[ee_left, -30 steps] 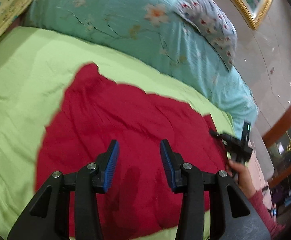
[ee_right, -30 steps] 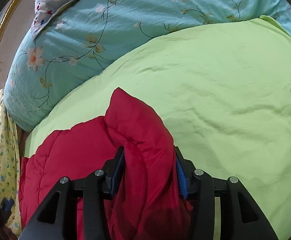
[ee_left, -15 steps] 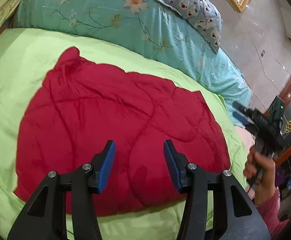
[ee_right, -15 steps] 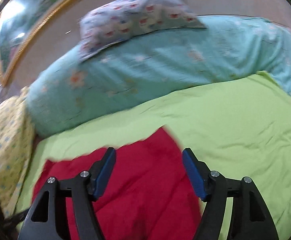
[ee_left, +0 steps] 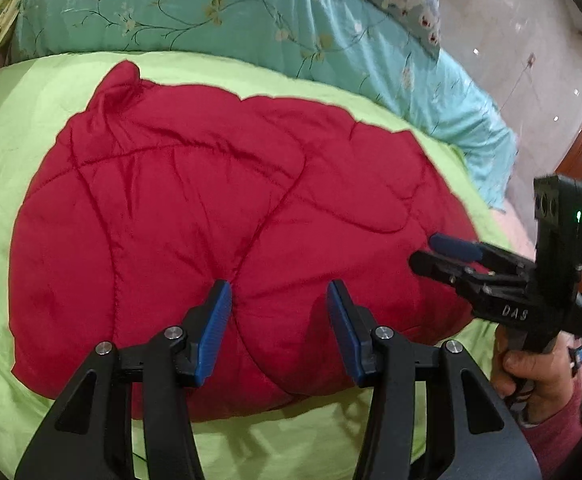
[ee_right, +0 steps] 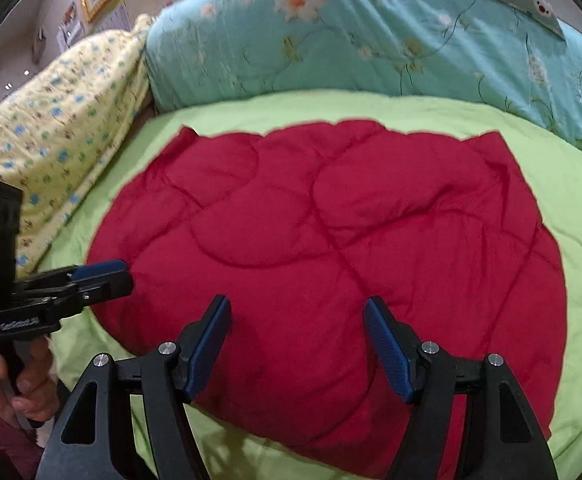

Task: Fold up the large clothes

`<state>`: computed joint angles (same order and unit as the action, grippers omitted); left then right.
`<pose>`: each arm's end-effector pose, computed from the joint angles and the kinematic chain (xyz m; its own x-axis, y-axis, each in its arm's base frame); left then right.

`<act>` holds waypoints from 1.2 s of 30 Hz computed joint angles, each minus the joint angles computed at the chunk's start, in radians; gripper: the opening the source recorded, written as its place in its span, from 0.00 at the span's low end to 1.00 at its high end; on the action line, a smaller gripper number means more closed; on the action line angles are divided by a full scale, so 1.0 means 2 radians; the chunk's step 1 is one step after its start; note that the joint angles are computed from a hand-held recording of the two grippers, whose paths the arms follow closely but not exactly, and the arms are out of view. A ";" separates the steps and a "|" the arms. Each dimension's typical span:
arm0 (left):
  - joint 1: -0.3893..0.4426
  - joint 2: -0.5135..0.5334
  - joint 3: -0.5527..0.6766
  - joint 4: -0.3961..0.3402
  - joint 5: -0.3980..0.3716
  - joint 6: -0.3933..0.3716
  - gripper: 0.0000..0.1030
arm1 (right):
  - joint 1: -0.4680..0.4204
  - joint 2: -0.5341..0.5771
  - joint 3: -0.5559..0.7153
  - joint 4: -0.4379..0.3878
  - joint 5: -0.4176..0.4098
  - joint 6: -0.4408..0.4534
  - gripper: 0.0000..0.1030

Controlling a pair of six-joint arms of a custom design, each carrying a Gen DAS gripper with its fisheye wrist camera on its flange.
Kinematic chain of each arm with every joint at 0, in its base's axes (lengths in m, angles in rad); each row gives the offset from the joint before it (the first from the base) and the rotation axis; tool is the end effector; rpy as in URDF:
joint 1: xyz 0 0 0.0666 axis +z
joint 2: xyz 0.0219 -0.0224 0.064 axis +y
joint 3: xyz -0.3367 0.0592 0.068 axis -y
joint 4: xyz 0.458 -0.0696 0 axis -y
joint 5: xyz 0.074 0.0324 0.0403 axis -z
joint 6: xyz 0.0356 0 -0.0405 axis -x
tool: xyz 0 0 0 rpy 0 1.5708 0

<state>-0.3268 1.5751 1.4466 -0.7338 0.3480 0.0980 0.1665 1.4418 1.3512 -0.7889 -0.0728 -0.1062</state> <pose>0.5788 -0.2094 0.3266 -0.7658 0.1625 -0.6222 0.4391 0.8390 -0.3214 0.5635 0.0969 0.3473 -0.7779 -0.0235 -0.6280 -0.1293 0.9839 0.1233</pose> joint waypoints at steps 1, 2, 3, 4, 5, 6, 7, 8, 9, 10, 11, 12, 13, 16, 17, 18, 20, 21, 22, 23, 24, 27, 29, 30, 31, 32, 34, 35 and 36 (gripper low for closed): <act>-0.003 0.005 0.002 -0.003 -0.009 -0.002 0.47 | 0.000 0.004 0.000 0.002 0.003 -0.001 0.69; -0.004 0.008 0.004 -0.003 -0.015 -0.001 0.47 | -0.002 0.008 -0.001 0.005 0.006 -0.004 0.69; -0.006 0.011 0.006 -0.004 -0.020 0.001 0.47 | -0.005 0.014 0.000 0.008 0.009 -0.009 0.69; -0.006 0.014 0.008 -0.003 -0.022 0.002 0.47 | -0.007 0.018 0.002 0.011 0.011 -0.012 0.69; -0.007 0.018 0.012 -0.004 -0.025 0.002 0.47 | -0.007 0.019 0.001 0.012 0.015 -0.014 0.69; -0.007 0.022 0.017 -0.006 -0.026 0.002 0.47 | -0.007 0.023 0.005 0.013 0.025 -0.013 0.69; -0.006 0.025 0.021 -0.008 -0.026 0.004 0.47 | -0.007 0.029 0.012 0.012 0.038 -0.012 0.69; -0.006 0.030 0.025 -0.009 -0.024 0.006 0.47 | -0.007 0.032 0.016 0.011 0.047 -0.012 0.69; -0.005 0.034 0.029 -0.009 -0.023 0.008 0.47 | -0.009 0.037 0.021 0.010 0.050 -0.012 0.69; -0.004 0.038 0.033 -0.010 -0.022 0.008 0.47 | -0.013 0.045 0.028 0.009 0.051 -0.015 0.69; -0.003 0.038 0.034 -0.011 -0.021 0.008 0.47 | -0.016 0.047 0.030 0.010 0.052 -0.018 0.68; -0.001 0.041 0.038 -0.014 -0.019 0.009 0.45 | -0.020 0.049 0.030 0.014 0.053 -0.021 0.68; 0.001 0.042 0.041 -0.017 -0.017 0.013 0.43 | -0.022 0.050 0.031 0.016 0.054 -0.024 0.67; 0.011 0.040 0.047 -0.022 -0.009 0.038 0.38 | -0.029 0.047 0.025 0.026 0.065 -0.036 0.67; 0.012 0.038 0.047 -0.020 -0.013 0.041 0.38 | -0.032 0.045 0.021 0.030 0.066 -0.042 0.67; 0.012 0.035 0.046 -0.016 -0.024 0.042 0.38 | -0.034 0.043 0.017 0.033 0.066 -0.047 0.67; 0.012 0.031 0.046 -0.011 -0.055 0.042 0.38 | -0.039 0.039 0.010 0.040 0.058 -0.053 0.67; 0.013 0.030 0.048 -0.010 -0.066 0.044 0.38 | -0.040 0.037 0.006 0.043 0.055 -0.053 0.67; 0.014 0.033 0.054 -0.013 -0.076 0.045 0.38 | -0.041 0.035 0.003 0.045 0.054 -0.053 0.67; 0.015 0.040 0.062 -0.017 -0.080 0.047 0.38 | -0.041 0.033 0.001 0.048 0.053 -0.054 0.67; 0.018 0.050 0.074 -0.026 -0.081 0.049 0.38 | -0.042 0.032 -0.001 0.050 0.052 -0.056 0.67; 0.024 0.080 0.098 -0.032 -0.079 0.049 0.38 | -0.044 0.029 -0.007 0.061 0.045 -0.064 0.67; 0.029 0.093 0.103 -0.025 -0.061 0.059 0.38 | -0.048 0.027 -0.012 0.070 0.037 -0.072 0.67; 0.031 0.096 0.102 -0.017 -0.053 0.066 0.38 | -0.049 0.026 -0.015 0.073 0.035 -0.075 0.67; 0.033 0.097 0.100 -0.012 -0.050 0.070 0.38 | -0.051 0.024 -0.017 0.077 0.031 -0.079 0.67; 0.033 0.097 0.098 -0.009 -0.051 0.073 0.38 | -0.052 0.025 -0.017 0.079 0.028 -0.082 0.67; 0.030 0.096 0.097 -0.007 -0.061 0.074 0.38 | -0.054 0.024 -0.019 0.083 0.025 -0.086 0.67; 0.029 0.095 0.095 -0.007 -0.067 0.071 0.38 | -0.054 0.024 -0.020 0.084 0.025 -0.087 0.67; 0.027 0.093 0.093 -0.007 -0.075 0.067 0.38 | -0.054 0.024 -0.021 0.085 0.026 -0.088 0.67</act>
<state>-0.2729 1.7611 1.6324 -0.7471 0.1989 0.2317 0.0586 1.4890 1.3096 -0.6180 -0.0208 -0.2815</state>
